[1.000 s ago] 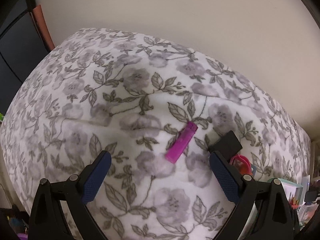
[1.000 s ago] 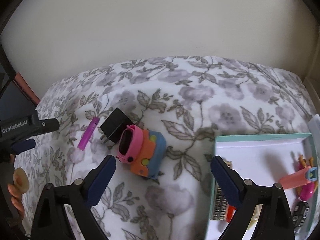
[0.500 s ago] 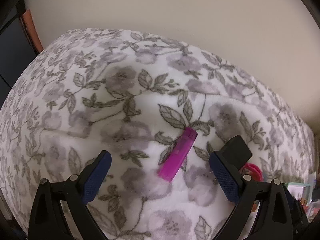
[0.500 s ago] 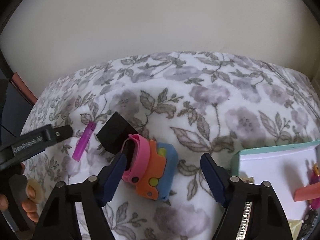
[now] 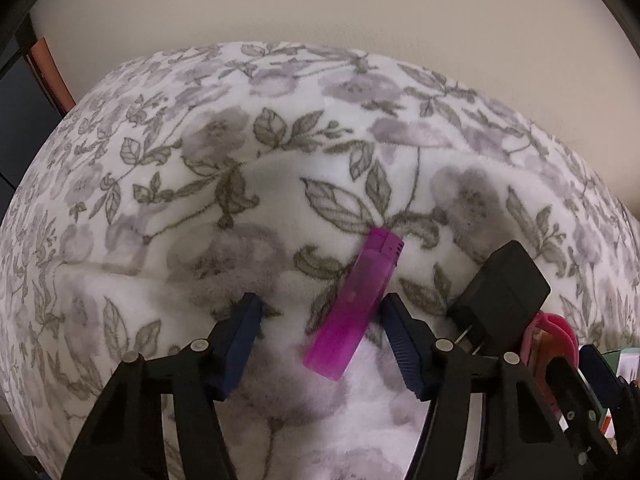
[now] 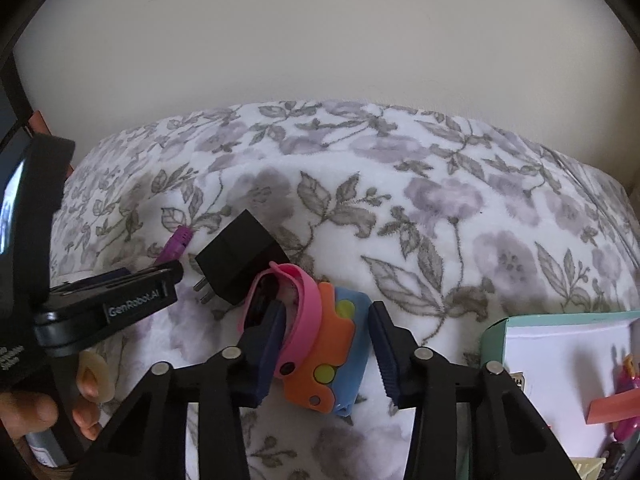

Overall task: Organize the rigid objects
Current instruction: 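Grasp the magenta lighter with the left tool while the right tool grasps the pink watch, then carry the magenta lighter and pink watch into the tray and release both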

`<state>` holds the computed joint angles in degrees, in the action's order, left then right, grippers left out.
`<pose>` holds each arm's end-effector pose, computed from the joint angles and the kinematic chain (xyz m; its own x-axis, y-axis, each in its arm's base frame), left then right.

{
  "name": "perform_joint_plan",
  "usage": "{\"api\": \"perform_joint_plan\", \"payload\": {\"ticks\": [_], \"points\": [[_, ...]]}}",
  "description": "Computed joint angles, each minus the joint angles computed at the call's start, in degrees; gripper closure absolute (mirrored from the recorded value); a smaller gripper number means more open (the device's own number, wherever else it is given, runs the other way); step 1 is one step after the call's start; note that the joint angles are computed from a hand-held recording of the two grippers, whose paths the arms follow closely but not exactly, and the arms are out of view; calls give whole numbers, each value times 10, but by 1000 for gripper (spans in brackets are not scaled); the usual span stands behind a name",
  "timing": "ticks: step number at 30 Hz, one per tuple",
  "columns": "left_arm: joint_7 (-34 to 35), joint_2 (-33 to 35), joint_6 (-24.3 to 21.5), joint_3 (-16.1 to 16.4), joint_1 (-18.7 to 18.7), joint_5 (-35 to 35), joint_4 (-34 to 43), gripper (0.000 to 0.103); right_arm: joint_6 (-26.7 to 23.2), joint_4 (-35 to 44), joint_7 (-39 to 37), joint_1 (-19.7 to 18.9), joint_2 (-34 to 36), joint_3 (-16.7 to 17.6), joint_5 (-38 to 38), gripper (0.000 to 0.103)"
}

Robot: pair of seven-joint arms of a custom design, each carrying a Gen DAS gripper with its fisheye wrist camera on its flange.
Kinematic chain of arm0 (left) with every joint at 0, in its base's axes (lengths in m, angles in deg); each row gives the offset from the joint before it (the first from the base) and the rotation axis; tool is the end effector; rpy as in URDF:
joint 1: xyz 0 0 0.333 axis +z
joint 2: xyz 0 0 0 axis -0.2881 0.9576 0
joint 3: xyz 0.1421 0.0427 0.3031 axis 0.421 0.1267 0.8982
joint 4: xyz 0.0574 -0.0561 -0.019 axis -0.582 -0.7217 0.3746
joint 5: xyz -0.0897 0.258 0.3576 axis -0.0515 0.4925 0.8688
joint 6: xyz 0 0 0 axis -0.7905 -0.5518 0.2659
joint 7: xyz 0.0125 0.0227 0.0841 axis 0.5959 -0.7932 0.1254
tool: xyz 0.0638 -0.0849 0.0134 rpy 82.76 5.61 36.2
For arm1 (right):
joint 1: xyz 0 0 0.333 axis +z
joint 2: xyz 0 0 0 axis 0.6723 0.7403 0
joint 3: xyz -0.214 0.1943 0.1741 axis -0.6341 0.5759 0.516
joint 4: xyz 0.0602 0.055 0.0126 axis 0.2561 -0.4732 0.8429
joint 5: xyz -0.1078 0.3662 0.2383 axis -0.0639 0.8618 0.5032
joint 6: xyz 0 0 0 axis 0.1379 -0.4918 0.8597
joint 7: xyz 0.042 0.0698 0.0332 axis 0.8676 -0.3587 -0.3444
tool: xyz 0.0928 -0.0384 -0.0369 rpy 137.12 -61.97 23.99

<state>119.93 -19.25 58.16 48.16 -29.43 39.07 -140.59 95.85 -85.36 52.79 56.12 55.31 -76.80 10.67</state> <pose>0.6302 -0.2518 0.4912 0.2723 -0.9621 -0.0128 -0.8738 -0.2417 -0.4219 0.5949 0.1782 0.4943 0.1264 -0.9816 -0.1430 -0.8365 -0.0280 -0.5472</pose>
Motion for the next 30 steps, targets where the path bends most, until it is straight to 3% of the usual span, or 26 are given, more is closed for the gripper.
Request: {"api": "perform_joint_plan", "payload": {"ticks": [6, 10, 18, 30], "points": [[5, -4, -1, 0, 0, 6, -2, 53, 4, -9, -17, 0, -8, -2, 12, 85], [2, -4, -12, 0, -3, 23, 0, 79, 5, -14, -28, -1, -12, -5, 25, 94], [7, -4, -17, -1, -3, 22, 2, 83, 5, -21, -60, -2, -17, -12, 89, 96], [18, -47, 58, 2, 28, -87, -45, 83, -1, -24, -76, -6, -25, -19, 138, 96]]}}
